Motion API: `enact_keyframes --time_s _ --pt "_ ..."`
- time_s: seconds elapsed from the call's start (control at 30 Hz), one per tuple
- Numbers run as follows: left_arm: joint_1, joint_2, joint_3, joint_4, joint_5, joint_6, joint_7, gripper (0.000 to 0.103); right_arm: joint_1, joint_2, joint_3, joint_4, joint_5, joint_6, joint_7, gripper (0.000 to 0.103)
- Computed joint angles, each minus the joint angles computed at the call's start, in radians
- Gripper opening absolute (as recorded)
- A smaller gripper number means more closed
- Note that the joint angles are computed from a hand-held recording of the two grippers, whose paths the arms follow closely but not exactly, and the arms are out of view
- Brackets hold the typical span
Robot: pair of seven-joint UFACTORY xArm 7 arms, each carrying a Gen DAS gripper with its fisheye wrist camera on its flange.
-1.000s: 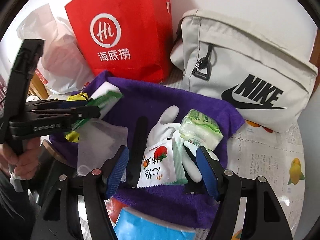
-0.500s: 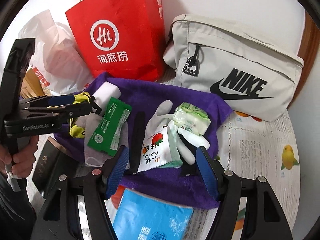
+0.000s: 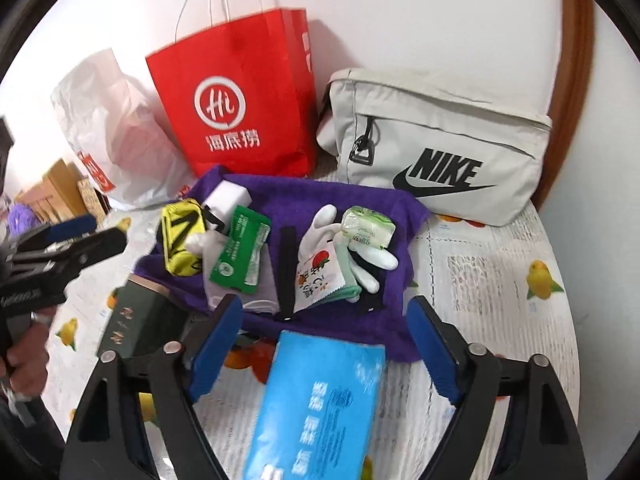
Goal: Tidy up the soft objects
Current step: 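Withdraw both open tools away from the towel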
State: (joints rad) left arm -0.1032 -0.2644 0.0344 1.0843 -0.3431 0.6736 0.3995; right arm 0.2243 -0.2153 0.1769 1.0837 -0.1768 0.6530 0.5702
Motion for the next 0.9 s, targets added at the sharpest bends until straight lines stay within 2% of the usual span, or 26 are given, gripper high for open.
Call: enact_keyframes --time_s 0.23,0.5,0.9 --pt "0.002 -0.236 0.015 -0.146 0.039 0.016 -0.030 0.099 0.000 -0.126 0.038 -0.044 -0.009 0.065 0.079 0.094" --pt "0.008 -0.489 0.026 -0.269 0.101 0.088 -0.080 0.100 0.001 -0.329 0.109 -0.118 -0.015 0.170 0.175 0.099" --pt "0.002 -0.800 0.035 -0.408 0.162 0.235 -0.130 0.100 0.037 -0.545 0.219 -0.169 0.006 0.325 0.246 0.099"
